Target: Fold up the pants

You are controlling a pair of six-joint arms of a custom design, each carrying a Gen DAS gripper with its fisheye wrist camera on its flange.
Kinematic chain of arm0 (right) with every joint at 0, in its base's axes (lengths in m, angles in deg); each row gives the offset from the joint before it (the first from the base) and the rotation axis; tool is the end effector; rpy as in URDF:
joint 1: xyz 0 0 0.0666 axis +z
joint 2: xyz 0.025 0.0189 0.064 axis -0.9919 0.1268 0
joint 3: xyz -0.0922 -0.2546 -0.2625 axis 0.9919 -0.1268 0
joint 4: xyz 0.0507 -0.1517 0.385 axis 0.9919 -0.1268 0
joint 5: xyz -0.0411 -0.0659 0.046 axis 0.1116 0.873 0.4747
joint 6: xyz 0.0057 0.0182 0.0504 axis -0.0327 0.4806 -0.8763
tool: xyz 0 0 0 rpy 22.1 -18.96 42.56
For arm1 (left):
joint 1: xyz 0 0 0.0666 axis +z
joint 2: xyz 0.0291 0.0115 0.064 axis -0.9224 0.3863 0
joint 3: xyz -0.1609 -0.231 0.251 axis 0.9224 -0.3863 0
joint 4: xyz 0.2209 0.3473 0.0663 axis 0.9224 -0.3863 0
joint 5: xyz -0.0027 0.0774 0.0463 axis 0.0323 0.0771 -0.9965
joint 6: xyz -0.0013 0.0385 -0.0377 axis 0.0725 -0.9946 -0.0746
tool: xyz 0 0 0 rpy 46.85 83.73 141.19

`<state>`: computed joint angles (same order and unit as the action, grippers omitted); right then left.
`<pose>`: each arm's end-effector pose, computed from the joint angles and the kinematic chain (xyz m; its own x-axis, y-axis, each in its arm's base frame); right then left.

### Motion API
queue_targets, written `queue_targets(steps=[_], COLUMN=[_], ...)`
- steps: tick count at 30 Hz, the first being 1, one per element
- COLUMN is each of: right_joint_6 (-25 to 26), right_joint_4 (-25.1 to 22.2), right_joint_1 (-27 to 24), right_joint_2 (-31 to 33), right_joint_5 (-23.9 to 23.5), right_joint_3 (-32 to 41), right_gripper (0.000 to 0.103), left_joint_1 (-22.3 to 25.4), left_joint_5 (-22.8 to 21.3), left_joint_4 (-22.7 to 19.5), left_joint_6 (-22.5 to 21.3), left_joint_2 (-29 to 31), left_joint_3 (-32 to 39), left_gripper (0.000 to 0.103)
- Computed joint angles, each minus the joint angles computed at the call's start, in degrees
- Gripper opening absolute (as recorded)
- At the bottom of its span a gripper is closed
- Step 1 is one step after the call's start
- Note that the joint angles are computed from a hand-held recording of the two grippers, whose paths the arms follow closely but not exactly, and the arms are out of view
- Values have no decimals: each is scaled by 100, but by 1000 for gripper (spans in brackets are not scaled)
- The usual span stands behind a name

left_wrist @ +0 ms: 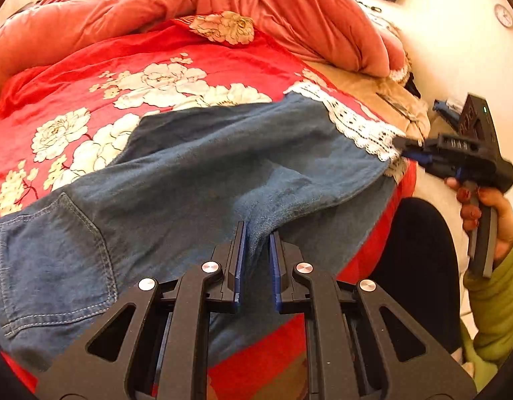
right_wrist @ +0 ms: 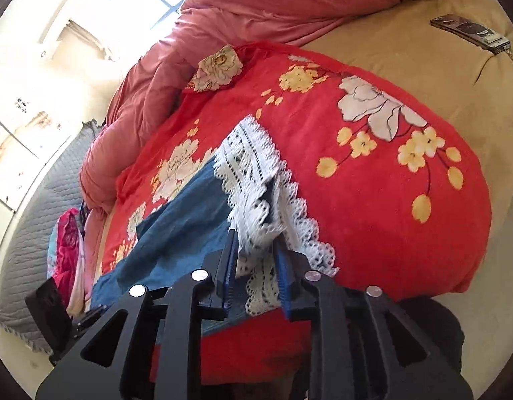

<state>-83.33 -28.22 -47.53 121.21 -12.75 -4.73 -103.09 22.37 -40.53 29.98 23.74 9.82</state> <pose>0.3401 0.2449 0.3192 -0.8037 0.2996 -0.5140 -0.1183 0.7663 0.6315 0.2863 -0.2037 0.3544 -0.7820 0.0793 -0.6183 0.2550 0.9458 -0.2011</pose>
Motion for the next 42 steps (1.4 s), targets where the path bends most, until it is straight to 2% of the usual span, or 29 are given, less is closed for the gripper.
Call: queue_targets(steps=[3, 12, 16, 20, 21, 23, 24, 26, 28, 30, 34, 36, 39, 42], right_joint_6=[78, 270, 362, 393, 400, 436, 507, 802, 1060, 1330, 1922, 2224, 3280, 3747], right_joint_4=[1, -254, -495, -539, -577, -733, -801, -913, -884, -886, -751, -802, -1100, -1253], right_joint_1=[-58, -92, -88, -36, -19, 30, 87, 255, 404, 580, 1068, 1266, 1717, 1931], right_joint_2=[25, -314, -156, -63, -50, -76, -151, -281, -380, -365, 74, 349, 745, 907], right_joint_5=[79, 130, 158, 313, 371, 535, 727, 1226, 1457, 1408, 872, 772, 1093, 1206], right_joint_3=[20, -118, -75, -103, -90, -40, -18, 45, 65, 147, 486, 730, 1116, 1201], right_gripper=[11, 11, 11, 11, 13, 25, 28, 28, 34, 38, 38, 38, 44, 44], left_joint_1=[-36, -266, -456, -531, -523, -508, -513, -529, -544, -597, -681, -667, -617, -581], left_joint_5=[-3, -50, -202, -302, -287, -265, -269, -286, -253, -214, -277, -288, -332, -355], left_joint_4=[-22, -150, -341, -428, -429, -428, -434, -443, -426, -446, -429, -387, -345, -332], left_joint_6=[-42, -93, -111, -159, -164, -158, -165, -176, -169, -188, -132, -87, -41, -58], left_joint_2=[5, -241, -88, 11, 17, 19, 18, 4, -13, 16, -70, -196, -340, -309], left_joint_3=[7, -82, -99, -91, -90, -94, -94, -87, -92, -81, -112, -168, -250, -272], left_gripper=[5, 4, 4, 4, 4, 4, 4, 4, 9, 17, 19, 23, 28, 29])
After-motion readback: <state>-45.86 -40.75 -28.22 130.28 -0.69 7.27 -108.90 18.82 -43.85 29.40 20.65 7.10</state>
